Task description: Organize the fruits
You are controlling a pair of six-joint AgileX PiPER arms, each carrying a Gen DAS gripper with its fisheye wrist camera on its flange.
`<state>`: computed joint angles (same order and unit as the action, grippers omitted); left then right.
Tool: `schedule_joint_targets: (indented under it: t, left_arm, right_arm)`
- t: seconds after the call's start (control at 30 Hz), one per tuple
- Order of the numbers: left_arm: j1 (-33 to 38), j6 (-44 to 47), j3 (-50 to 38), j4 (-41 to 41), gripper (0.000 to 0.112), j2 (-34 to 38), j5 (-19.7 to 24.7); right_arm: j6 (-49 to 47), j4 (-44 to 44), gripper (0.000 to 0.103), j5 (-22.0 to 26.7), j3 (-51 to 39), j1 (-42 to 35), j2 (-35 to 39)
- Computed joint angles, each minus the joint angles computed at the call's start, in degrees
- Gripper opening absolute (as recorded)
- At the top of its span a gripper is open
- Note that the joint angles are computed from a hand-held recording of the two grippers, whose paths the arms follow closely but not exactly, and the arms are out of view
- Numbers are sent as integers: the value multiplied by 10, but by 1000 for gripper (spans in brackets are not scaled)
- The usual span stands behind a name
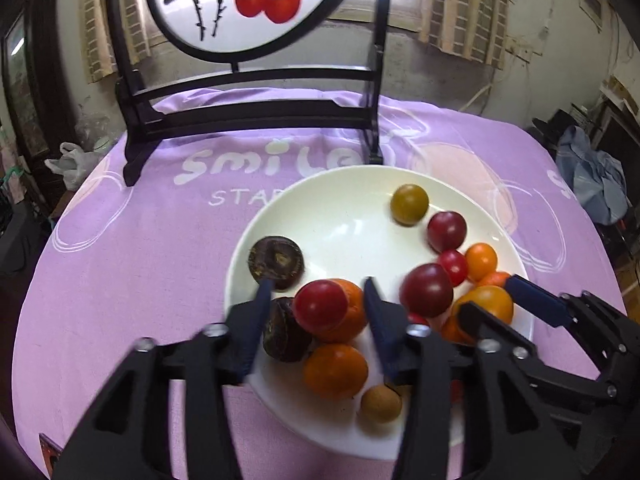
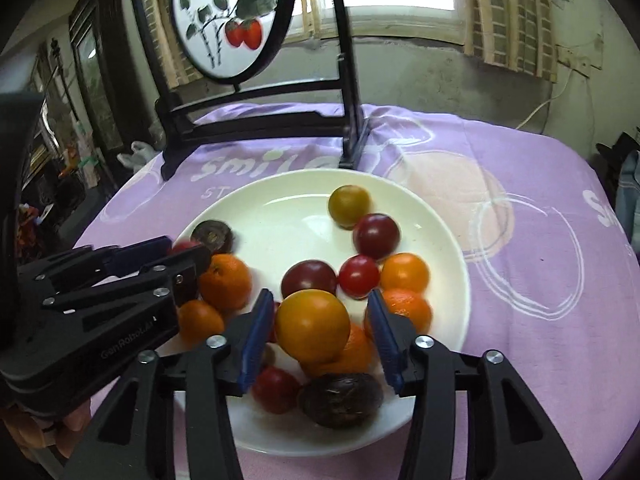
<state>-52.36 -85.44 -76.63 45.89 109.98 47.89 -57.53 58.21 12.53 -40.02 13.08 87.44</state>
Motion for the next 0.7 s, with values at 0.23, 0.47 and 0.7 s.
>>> schedule_joint_targets:
  t: [0.23,0.47,0.7]
  left_arm:
    - [-34,-39,26,20,78,-20,20]
    - [-98,-92,69,22,89,-50,53]
    - [-199,-187,121,30,94,-79,99]
  right_arm:
    - [-85,69,61,1,62,-18,-64]
    - [73,-92,72,2,143,-15,-172]
    - [181,-208,88,56,230,-62,-319]
